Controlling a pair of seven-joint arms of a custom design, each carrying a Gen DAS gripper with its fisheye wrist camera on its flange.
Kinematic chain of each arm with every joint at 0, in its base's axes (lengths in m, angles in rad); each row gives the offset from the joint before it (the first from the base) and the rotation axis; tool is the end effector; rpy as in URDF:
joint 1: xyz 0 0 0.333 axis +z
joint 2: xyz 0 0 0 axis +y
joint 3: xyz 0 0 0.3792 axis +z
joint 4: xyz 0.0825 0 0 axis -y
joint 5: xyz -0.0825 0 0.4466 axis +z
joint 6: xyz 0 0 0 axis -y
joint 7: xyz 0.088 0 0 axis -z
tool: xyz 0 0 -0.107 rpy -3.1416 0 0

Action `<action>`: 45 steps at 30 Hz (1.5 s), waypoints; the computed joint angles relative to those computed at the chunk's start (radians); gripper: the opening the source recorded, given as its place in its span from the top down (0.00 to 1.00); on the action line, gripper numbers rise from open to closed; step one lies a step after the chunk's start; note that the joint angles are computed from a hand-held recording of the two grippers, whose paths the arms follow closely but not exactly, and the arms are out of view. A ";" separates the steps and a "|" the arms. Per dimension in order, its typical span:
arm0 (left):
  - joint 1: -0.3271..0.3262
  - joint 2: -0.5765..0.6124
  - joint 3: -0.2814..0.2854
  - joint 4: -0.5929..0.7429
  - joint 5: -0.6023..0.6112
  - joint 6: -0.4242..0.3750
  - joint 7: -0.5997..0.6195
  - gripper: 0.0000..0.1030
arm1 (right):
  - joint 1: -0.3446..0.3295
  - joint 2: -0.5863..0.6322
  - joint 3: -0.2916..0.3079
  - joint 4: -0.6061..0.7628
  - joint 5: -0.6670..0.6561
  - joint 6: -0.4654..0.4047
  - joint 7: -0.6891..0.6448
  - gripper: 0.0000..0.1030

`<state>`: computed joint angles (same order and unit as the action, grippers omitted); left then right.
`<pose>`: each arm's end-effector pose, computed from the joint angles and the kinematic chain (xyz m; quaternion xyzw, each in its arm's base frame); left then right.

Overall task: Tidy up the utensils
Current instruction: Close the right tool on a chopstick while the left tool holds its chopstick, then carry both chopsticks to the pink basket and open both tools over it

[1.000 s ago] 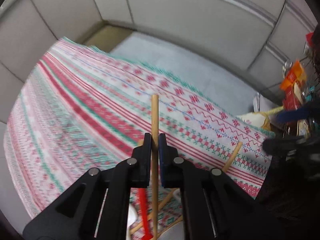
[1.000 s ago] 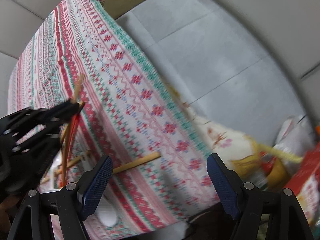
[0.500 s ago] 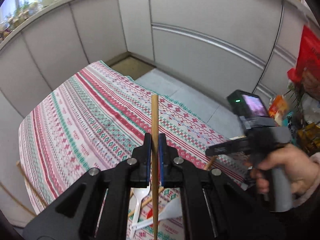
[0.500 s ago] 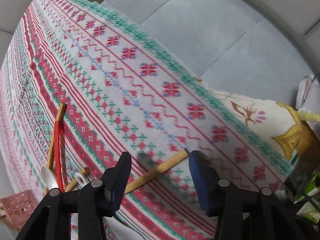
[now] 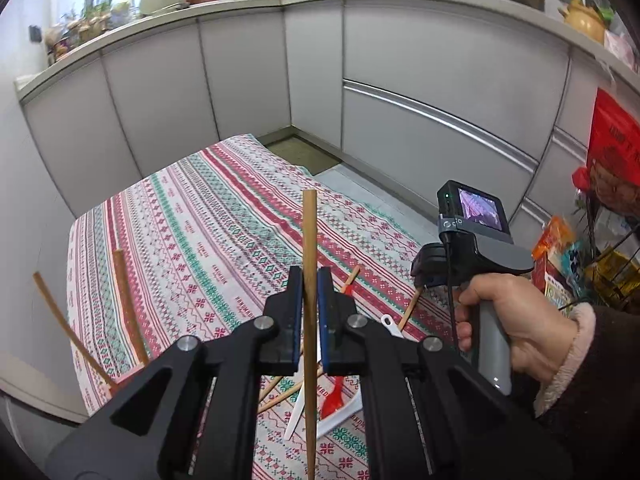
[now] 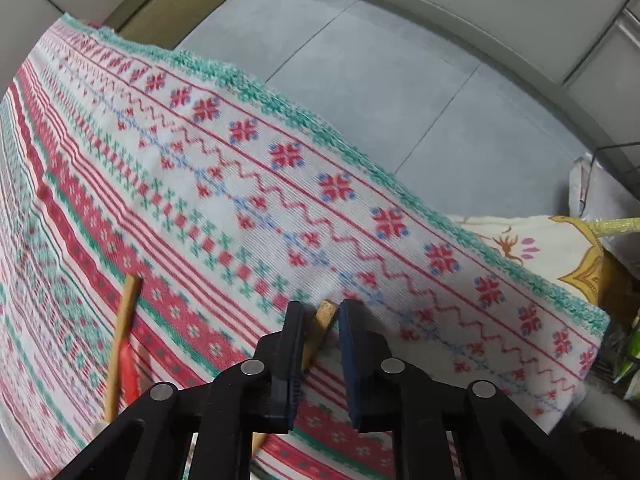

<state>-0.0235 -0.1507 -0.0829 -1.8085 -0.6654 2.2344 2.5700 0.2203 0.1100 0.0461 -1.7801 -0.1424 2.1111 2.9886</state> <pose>0.6037 -0.0875 0.7278 -0.3247 0.8563 -0.3707 0.1549 0.6610 0.1722 0.5544 -0.2350 0.9637 -0.0558 0.1135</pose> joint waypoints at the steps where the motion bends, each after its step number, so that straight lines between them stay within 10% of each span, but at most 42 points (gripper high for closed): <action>1: 0.001 0.000 0.003 0.001 -0.006 -0.002 -0.002 0.92 | -0.002 0.002 -0.001 0.000 0.006 0.014 0.005 0.89; 13: 0.021 0.002 0.030 0.018 -0.121 0.013 -0.006 0.92 | -0.017 -0.006 -0.012 -0.007 -0.045 0.189 -0.004 0.93; 27: 0.041 -0.024 0.077 0.034 -0.347 0.054 0.028 0.92 | 0.032 -0.088 0.003 0.042 -0.426 0.279 0.044 0.93; 45: 0.061 0.034 0.080 -0.002 -0.684 0.400 0.252 0.92 | 0.065 -0.104 0.043 0.084 -0.891 0.606 0.279 0.93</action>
<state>0.0371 -0.1171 -0.0027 -1.8104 -1.3495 2.6345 2.8217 0.2851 0.0056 0.0894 -1.6964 -1.0331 2.7170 3.2679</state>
